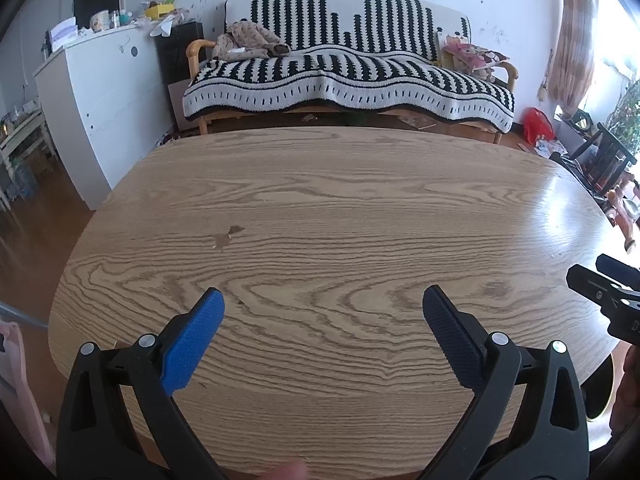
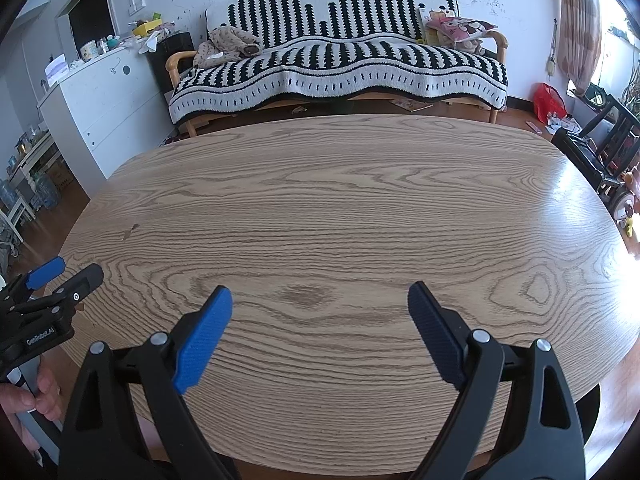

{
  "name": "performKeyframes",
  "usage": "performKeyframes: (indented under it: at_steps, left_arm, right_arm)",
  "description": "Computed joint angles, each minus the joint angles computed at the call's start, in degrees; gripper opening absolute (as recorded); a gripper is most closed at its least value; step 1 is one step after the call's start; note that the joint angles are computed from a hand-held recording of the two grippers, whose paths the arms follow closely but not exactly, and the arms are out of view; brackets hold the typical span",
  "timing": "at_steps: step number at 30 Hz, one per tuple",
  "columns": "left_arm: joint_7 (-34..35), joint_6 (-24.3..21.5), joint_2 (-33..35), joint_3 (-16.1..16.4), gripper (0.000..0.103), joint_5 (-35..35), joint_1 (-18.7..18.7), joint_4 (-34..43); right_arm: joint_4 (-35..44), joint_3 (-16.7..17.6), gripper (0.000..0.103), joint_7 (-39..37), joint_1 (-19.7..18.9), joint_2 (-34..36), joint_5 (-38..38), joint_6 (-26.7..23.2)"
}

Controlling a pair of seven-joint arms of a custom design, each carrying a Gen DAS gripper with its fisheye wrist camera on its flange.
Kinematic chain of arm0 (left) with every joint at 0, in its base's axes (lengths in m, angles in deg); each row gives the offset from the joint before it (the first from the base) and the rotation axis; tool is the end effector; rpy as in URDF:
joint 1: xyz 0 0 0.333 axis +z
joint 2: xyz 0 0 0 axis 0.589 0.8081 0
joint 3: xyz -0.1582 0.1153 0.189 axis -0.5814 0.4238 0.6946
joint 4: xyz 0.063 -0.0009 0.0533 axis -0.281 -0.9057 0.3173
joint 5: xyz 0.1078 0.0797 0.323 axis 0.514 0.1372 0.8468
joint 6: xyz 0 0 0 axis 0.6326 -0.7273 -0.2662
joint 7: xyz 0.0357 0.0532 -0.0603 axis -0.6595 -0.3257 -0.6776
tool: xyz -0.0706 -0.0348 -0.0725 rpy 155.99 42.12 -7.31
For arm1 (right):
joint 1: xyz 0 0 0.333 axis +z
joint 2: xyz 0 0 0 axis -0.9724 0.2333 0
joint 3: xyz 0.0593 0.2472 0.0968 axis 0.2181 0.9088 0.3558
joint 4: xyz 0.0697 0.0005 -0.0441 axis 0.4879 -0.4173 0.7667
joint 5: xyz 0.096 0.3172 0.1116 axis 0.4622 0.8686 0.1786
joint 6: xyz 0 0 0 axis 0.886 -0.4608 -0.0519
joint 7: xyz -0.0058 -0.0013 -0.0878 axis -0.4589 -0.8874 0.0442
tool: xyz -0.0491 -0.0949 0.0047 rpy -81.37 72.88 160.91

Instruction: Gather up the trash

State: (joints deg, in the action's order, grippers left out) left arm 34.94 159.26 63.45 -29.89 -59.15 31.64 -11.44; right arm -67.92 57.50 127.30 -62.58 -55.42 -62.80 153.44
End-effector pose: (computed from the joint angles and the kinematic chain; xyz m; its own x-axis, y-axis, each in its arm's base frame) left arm 0.6404 -0.0856 0.5832 -0.0384 -0.9992 0.0070 -0.7159 0.0226 -0.6978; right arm 0.6056 0.1737 0.5832 0.0026 -0.9911 -0.1330 -0.7503 0.0860 -0.6555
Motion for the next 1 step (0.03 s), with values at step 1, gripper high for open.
performKeyframes:
  at_steps: [1]
  left_arm:
    - [-0.22,-0.03,-0.04,0.11,0.097,0.28,-0.1,-0.01]
  right_arm:
    - [0.0,0.01,0.086,0.0,0.0,0.0,0.0,0.0]
